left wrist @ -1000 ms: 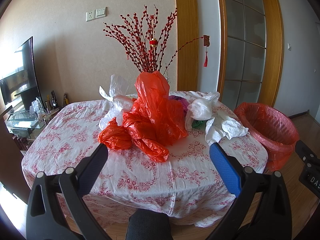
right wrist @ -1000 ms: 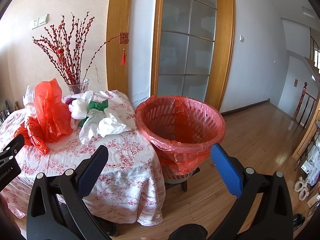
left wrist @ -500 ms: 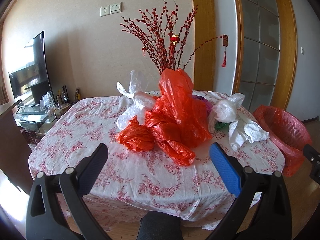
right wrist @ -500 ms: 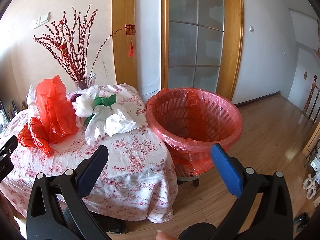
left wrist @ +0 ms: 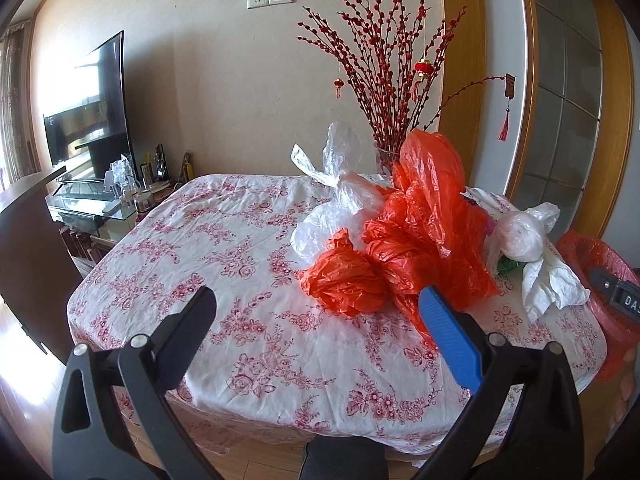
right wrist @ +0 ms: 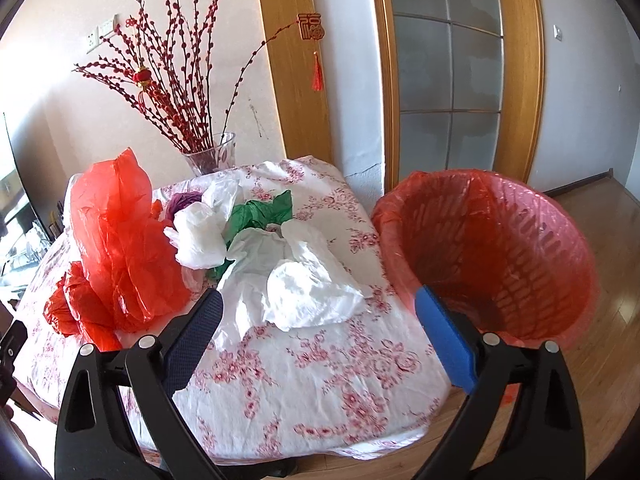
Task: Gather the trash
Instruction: 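Reach the right tool to the white crumpled bag and close on it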
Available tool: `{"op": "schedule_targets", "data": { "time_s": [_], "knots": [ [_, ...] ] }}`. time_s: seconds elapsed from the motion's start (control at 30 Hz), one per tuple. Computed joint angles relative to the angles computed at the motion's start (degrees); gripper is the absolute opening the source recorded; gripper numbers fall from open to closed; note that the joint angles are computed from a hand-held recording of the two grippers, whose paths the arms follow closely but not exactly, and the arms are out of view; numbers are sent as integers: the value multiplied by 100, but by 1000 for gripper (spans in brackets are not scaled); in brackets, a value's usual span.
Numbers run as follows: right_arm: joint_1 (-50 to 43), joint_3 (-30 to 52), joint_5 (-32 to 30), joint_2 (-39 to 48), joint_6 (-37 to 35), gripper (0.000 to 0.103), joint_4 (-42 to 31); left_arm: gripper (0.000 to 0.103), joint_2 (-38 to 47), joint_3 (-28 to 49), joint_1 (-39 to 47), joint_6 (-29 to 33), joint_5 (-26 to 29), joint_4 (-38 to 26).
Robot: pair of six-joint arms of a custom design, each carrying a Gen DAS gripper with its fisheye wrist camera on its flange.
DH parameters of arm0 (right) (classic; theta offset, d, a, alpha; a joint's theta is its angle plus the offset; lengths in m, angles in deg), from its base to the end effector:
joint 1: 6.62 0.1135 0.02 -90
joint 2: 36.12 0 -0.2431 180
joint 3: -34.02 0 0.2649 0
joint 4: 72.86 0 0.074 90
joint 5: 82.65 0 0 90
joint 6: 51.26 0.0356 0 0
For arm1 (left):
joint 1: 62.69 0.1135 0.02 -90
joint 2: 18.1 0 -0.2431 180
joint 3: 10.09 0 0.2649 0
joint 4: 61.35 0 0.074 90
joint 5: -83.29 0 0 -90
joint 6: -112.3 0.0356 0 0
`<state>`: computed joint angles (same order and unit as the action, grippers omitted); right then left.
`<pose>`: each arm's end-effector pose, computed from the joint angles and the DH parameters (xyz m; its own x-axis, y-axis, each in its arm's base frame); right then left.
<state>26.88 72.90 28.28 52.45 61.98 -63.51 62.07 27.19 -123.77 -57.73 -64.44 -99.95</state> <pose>0.2297 0.1368 0.0851 -0.6098 0.0383 -0.7916 -0.0521 0.9947 0.0883 0.1165 -0.1485 0.0808 -0.4835 -0.2123 -0.8492 -0.4006 0.9162 -0.0010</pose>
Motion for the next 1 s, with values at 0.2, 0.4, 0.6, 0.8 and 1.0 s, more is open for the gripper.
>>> {"op": "schedule_targets", "data": {
  "time_s": [0.2, 0.4, 0.6, 0.8, 1.0],
  "knots": [
    [-27, 1157, -115, 1448, -93, 97, -201, 99, -93, -277, 316, 637, 216, 768],
    [-123, 1806, -351, 2145, -175, 96, -503, 99, -162, -503, 660, 1225, 449, 1492],
    [-49, 1891, -187, 2418, -365, 65, -476, 99, -176, -656, 823, 1745, 605, 2202],
    [-254, 1576, -278, 2219, -322, 24, -173, 99, -54, -596, 782, 2103, 593, 2609],
    [-464, 1159, -558, 1954, -252, 14, 133, 97, 163, -398, 681, 2432, 643, 2875]
  ]
}}
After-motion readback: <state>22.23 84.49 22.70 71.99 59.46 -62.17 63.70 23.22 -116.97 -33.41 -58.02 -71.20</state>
